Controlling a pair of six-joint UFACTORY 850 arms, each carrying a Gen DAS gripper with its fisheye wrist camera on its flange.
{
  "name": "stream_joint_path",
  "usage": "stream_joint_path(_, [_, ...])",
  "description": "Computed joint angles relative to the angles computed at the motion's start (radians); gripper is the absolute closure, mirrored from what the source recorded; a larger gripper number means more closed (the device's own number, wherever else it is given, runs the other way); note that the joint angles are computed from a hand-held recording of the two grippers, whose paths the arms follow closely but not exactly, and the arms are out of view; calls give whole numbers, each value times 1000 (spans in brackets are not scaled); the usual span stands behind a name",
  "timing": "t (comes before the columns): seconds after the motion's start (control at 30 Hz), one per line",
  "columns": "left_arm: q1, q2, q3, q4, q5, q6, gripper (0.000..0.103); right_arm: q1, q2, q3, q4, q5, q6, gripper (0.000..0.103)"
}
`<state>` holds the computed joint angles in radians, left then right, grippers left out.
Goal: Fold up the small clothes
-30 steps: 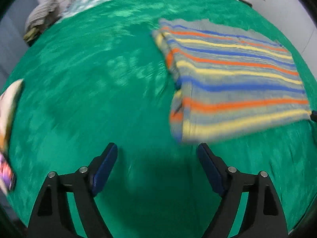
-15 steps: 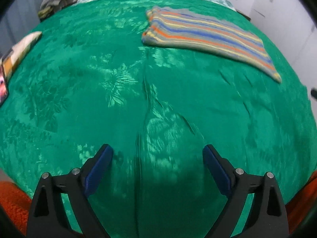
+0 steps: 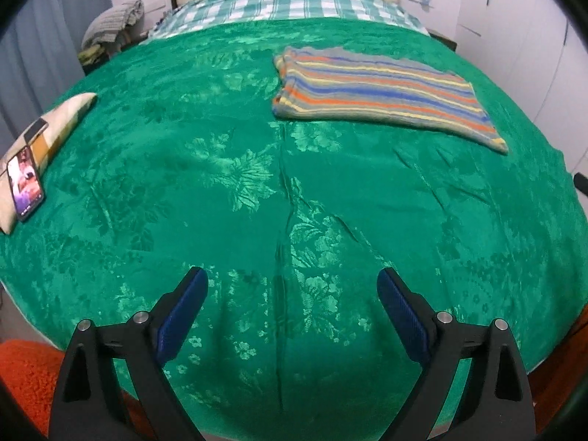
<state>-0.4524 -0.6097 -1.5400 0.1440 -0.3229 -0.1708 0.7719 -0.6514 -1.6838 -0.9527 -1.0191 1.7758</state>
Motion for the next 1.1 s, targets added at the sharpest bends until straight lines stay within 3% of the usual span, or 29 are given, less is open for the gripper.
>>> stream_joint_path(0.17, [-5,0,15,0,3,29,9,2,30,69,18,43,56,18])
stream_joint_path(0.37, [-3,17,50,7,21,35,9,18,45,88,-47,11,117,18])
stream_joint_path(0.9, [-15,19,48,16,36,36,9,16,18,60,-46,69,63,18])
stream_joint_path(1.0, [-32,26,49,77,50,13,9,4,44,89,-53,123,112,18])
stream_joint_path(1.1, [-53,-7,-18,-18,30,144,9,-21,74,118,-71,186,145,18])
